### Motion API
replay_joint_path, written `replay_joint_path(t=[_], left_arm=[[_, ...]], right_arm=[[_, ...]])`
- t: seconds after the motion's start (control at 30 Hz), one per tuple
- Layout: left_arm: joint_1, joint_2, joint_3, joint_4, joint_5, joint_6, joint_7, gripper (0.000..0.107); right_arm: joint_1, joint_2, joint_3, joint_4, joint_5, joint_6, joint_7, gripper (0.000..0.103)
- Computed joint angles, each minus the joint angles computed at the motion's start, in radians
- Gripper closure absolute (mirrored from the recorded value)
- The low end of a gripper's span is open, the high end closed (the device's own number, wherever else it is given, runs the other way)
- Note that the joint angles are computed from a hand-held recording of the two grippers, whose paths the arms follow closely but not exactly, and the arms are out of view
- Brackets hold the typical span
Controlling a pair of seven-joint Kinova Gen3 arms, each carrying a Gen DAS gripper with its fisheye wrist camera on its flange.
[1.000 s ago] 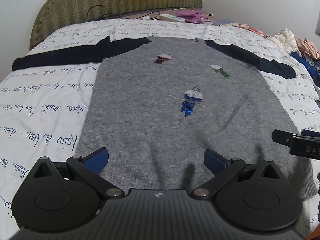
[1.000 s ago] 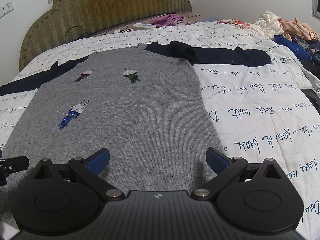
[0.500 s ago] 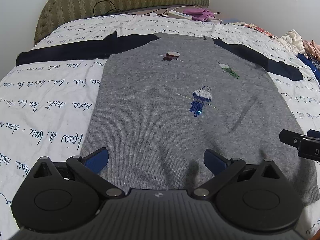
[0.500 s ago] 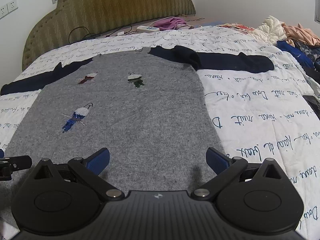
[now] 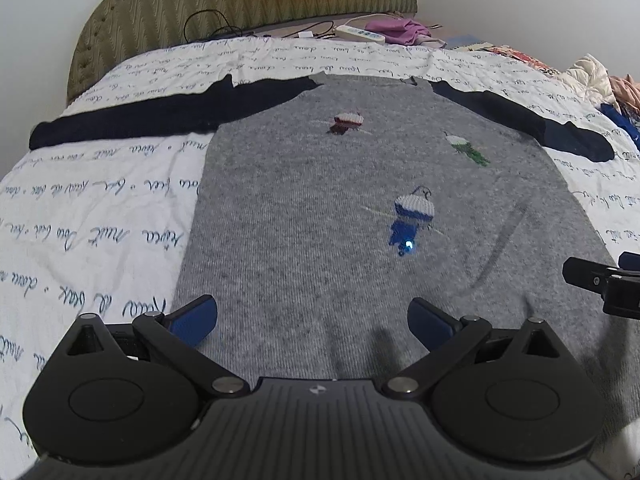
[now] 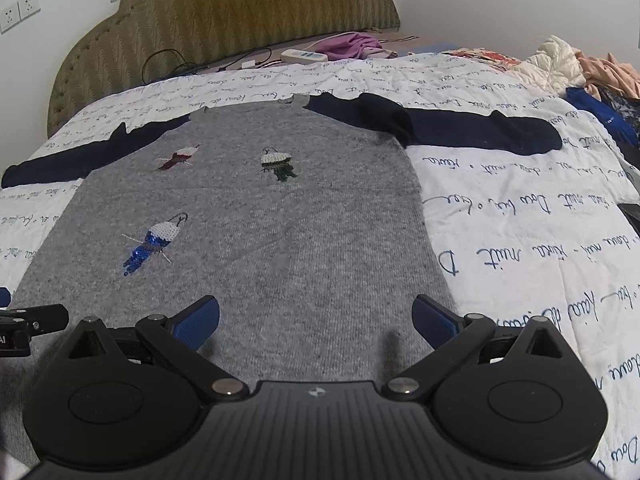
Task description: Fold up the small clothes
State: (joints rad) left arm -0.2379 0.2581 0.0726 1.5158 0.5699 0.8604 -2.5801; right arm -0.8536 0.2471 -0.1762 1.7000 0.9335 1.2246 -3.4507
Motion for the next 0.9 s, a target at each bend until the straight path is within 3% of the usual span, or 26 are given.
replay_joint_path(t=[0.13,0.37,0.47,0.6,0.7,0.8,0.9], left_arm=[[0.014,0.014,0.007,-0.018,-0.002,-0.023,0.006,0.005],[0.05,0.069,0.03,-0.089,-0.037,-0.054,0.065,0.005],[0.072,0.099,0.044,-0.129,-0.055,-0.073,0.095,0.005],[0.111,0.153,0.055,-0.202,-0.1,-0.078,0.165,0.005],[0.137,0.19,0.064,-0.254,-0.136,-0.076,0.214,0.005],[0.146,0.218,0.081,-0.286,-0.153,-0.072,0.234,0.005],[0.153,0.249,0.088,-0.326,-0.17,-0.032,0.259,0.005]], right_arm=[[0.102,0.001,-0.096,-0.007,0.026,-0.001,0.018,0.0],[0.157,-0.015,-0.078,0.025,0.083,-0.075,0.022,0.0],[0.151,-0.033,0.006,0.036,0.057,-0.148,0.042,0.0],[0.1,-0.019,0.16,0.004,0.001,-0.201,0.17,0.0],[0.124,-0.031,0.208,0.028,0.018,-0.283,0.219,0.0],[0.242,-0.095,0.184,0.123,0.105,-0.405,0.132,0.0],[0.381,-0.171,0.209,0.216,0.135,-0.527,0.01,0.0]])
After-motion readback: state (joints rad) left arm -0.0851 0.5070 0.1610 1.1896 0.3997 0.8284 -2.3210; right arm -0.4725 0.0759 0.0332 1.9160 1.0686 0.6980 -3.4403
